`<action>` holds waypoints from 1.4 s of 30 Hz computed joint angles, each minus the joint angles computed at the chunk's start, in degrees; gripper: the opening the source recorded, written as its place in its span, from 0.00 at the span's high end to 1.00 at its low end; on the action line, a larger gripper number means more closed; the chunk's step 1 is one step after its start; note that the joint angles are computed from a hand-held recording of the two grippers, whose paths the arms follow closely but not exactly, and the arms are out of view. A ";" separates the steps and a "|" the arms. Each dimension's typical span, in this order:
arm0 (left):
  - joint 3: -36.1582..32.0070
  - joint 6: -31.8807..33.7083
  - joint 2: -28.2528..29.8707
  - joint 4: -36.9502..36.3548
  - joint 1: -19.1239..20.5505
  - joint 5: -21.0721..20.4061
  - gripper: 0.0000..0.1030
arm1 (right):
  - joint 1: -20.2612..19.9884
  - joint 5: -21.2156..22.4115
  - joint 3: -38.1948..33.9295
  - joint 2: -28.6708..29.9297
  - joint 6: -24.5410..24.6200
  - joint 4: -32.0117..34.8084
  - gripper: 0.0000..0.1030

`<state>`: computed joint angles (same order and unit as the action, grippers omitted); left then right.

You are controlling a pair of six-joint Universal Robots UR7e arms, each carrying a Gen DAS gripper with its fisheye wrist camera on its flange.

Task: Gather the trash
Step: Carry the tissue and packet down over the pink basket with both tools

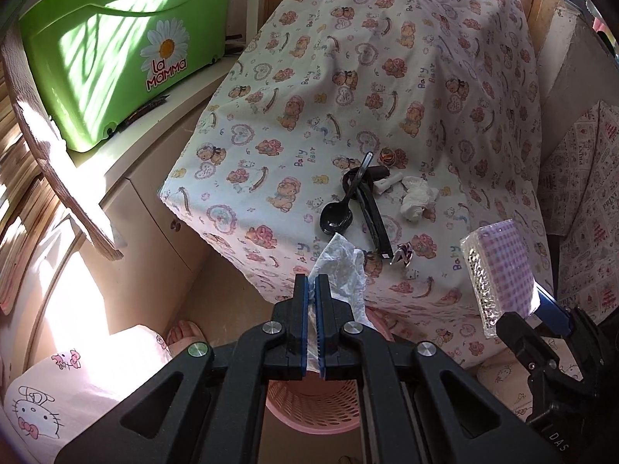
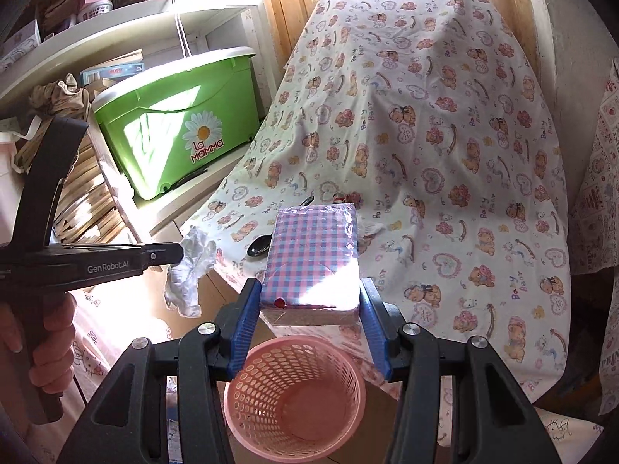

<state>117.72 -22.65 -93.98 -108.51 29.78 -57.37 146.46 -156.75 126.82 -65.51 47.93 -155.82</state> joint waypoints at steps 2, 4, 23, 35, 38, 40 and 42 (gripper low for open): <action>0.38 -0.16 0.08 0.36 0.51 -0.05 0.97 | -0.31 3.00 0.14 0.52 -1.58 -1.19 0.49; 0.67 -0.39 0.32 0.88 1.17 -0.14 0.97 | -0.71 5.69 0.39 0.88 -3.35 -2.78 0.49; 0.66 -5.77 6.95 8.87 9.99 -7.25 0.97 | -10.01 22.15 0.64 3.74 -2.05 6.83 0.49; 1.64 -10.20 13.51 14.06 15.57 -7.98 0.96 | -19.22 28.68 2.28 9.61 1.24 11.67 0.49; 1.48 -11.29 14.91 15.54 17.97 -10.29 0.96 | -21.00 31.78 2.98 10.77 0.18 11.08 0.49; 1.62 -12.20 15.33 16.28 18.53 -9.63 0.96 | -21.38 31.99 2.91 11.26 0.19 12.08 0.49; 1.64 -12.49 15.58 16.90 18.36 -8.71 0.96 | -21.61 31.73 3.02 11.40 0.83 12.72 0.49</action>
<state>119.37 -35.13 -78.40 -91.61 48.14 -66.08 124.85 -125.02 129.84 -54.11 48.76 -143.10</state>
